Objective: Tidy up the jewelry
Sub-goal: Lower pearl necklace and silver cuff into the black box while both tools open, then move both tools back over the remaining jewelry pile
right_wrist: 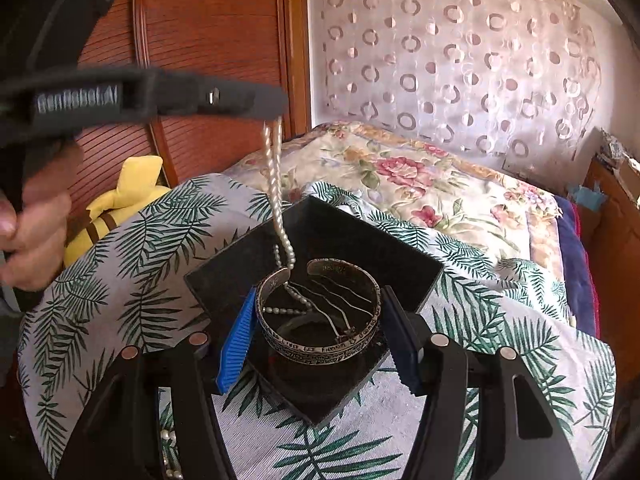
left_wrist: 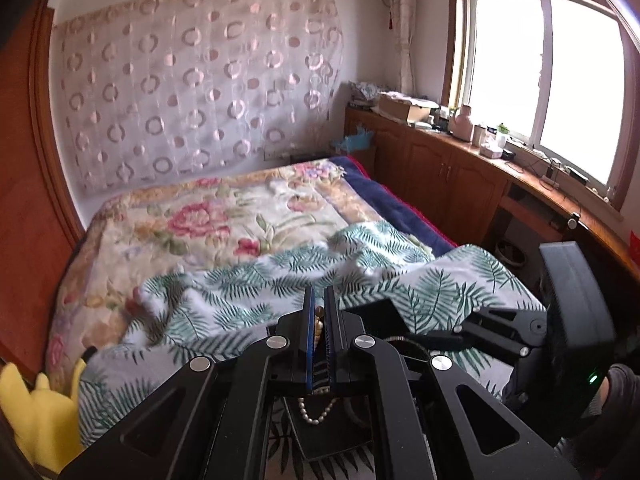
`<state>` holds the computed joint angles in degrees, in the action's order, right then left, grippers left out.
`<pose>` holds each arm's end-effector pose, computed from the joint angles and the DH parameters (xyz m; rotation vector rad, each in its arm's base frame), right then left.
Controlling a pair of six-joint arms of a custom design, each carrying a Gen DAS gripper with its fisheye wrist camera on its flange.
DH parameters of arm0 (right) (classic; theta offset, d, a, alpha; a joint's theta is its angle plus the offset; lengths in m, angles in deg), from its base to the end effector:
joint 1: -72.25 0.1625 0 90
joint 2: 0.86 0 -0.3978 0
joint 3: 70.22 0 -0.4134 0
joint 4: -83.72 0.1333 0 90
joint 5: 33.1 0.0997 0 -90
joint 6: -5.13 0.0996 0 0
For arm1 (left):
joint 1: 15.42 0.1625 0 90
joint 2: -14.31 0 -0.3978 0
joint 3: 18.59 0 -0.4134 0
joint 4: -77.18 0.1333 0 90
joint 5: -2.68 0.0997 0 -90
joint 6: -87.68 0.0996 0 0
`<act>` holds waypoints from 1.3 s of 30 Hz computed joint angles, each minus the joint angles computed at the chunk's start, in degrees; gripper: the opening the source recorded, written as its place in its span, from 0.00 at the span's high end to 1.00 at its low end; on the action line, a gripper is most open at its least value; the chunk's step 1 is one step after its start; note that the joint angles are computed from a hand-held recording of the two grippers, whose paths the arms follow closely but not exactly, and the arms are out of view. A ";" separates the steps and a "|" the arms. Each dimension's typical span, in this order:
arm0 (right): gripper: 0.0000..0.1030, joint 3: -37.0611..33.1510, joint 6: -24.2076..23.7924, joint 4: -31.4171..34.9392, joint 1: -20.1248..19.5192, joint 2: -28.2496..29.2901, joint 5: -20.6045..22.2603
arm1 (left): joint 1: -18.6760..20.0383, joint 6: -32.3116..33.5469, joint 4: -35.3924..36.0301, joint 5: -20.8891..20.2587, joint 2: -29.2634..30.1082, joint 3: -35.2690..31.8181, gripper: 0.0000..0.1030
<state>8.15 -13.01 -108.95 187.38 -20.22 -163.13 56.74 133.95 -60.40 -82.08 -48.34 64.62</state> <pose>0.3655 -0.6161 -0.0464 0.5407 -2.2815 0.9792 -0.0800 -0.7135 0.3276 1.4968 2.4497 -0.6363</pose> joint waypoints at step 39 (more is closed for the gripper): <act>0.38 7.96 3.72 -3.49 3.53 -3.57 -2.66 | 3.45 1.78 -5.21 0.92 -5.80 9.09 0.15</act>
